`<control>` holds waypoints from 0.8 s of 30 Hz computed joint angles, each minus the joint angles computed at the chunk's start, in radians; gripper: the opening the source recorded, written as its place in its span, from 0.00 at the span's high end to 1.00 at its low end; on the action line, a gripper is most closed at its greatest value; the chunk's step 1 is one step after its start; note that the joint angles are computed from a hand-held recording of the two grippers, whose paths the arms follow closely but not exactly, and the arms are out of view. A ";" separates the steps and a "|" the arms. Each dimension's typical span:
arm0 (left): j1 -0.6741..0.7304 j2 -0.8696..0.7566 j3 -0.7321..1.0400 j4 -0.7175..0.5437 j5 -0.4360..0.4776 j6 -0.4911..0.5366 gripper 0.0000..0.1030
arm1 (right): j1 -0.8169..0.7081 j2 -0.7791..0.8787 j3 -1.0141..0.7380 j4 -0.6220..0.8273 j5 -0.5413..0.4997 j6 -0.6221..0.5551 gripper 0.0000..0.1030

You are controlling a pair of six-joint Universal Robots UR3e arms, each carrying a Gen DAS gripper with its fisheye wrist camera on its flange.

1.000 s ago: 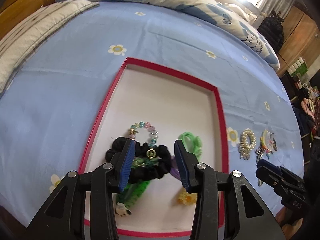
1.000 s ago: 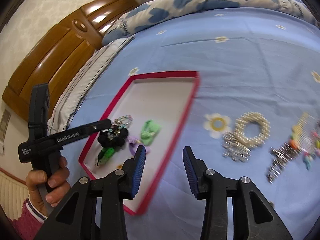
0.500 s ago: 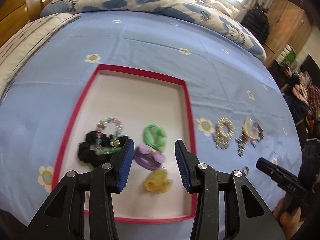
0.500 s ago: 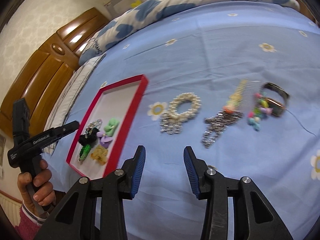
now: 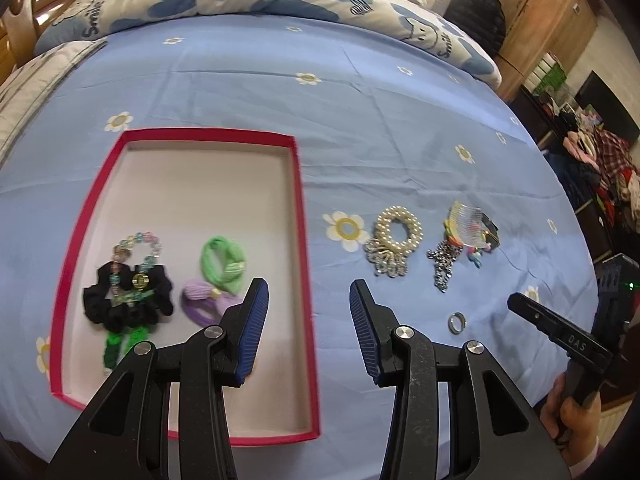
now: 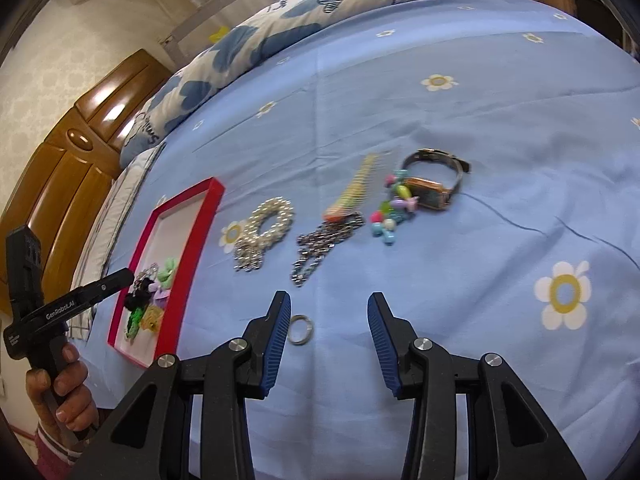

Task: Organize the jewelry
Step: 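Withdraw both open tools from the tray toward the remaining jewelry, then grasp the pearl bracelet with left tool while right tool grasps colorful beaded charm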

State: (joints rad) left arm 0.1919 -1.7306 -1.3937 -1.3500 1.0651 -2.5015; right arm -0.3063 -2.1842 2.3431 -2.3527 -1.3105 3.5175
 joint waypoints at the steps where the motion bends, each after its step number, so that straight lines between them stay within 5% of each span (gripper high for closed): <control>1: -0.009 -0.001 -0.001 0.003 0.004 -0.001 0.61 | -0.013 -0.010 0.006 0.007 0.004 -0.006 0.58; 10: -0.100 -0.058 0.032 0.028 0.036 -0.035 0.61 | -0.077 -0.002 0.033 -0.015 0.020 -0.042 0.58; 24: -0.302 -0.321 0.246 0.085 0.131 -0.155 0.61 | -0.090 0.278 0.009 -0.263 -0.014 -0.059 0.58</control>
State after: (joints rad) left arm -0.1099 -2.0511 -1.1476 -1.2651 1.1966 -2.6562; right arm -0.3964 -1.9063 2.3524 -2.6159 -1.3240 3.4588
